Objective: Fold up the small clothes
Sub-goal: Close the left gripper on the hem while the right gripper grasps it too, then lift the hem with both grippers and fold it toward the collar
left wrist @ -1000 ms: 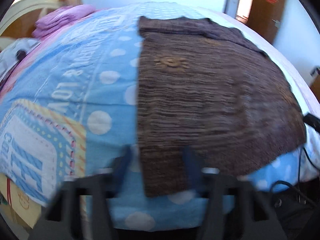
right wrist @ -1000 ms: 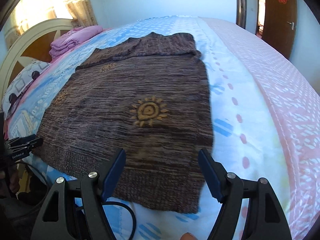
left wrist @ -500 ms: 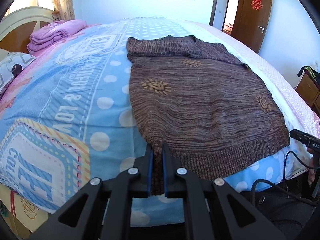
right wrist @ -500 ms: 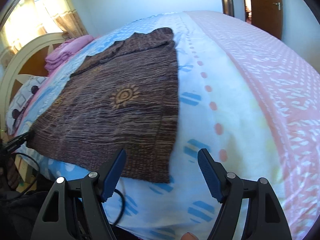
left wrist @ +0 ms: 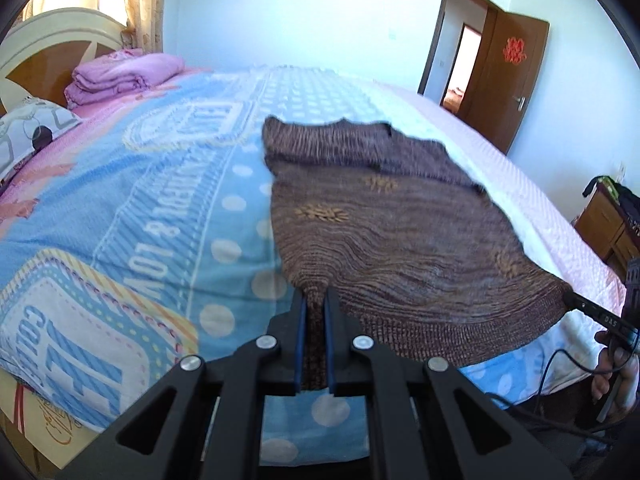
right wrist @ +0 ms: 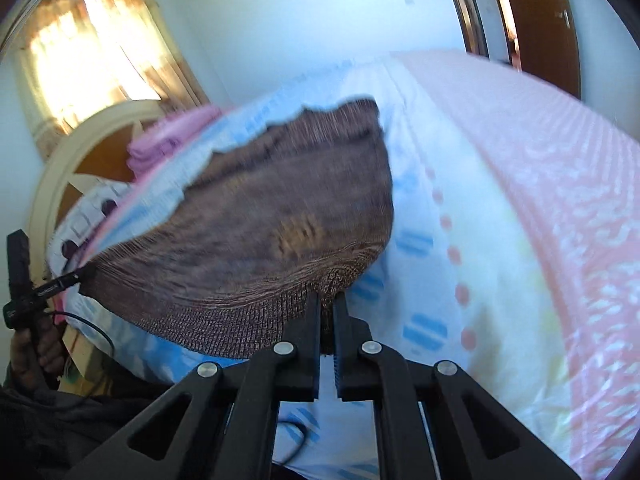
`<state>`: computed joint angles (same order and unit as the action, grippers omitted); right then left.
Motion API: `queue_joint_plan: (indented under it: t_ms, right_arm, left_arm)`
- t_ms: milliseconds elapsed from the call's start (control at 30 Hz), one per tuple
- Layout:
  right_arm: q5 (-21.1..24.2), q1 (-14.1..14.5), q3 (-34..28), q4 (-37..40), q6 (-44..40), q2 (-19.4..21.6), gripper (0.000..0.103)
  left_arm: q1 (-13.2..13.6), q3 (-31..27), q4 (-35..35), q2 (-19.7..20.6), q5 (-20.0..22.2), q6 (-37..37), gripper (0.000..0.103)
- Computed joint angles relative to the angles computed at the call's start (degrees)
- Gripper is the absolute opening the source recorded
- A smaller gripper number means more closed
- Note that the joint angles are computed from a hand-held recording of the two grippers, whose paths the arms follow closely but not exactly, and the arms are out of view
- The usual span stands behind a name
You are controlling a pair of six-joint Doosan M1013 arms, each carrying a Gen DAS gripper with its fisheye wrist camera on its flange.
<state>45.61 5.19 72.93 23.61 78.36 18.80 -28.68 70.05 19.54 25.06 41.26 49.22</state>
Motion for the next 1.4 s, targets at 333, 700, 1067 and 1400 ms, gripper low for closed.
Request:
queue_joint_plan:
  t_ms: [333, 700, 1067, 1400]
  right_arm:
    - [-5.1, -1.9, 1.4, 11.8, -6.9, -2.4, 0.004]
    - [-2.1, -3.2, -1.9, 12.9, -4.1, -0.3, 0.004]
    - [-1.3, -1.7, -16.8, 8.2, -2.0, 7.5, 0.004]
    - [7.7, -0.6, -44.5, 0.8, 5.4, 22.8, 0.004]
  left_arm:
    - [-0.4, 0.8, -1.1, -1.8, -4.4, 2.4, 0.009]
    - [0.9, -1.1, -3.0, 0.4, -3.6, 4.9, 0.008]
    - [3.9, -9.4, -6.4, 4.3, -5.7, 7.4, 0.008]
    - [6.2, -29.0, -5.3, 15.1, 4.1, 6.2, 0.008]
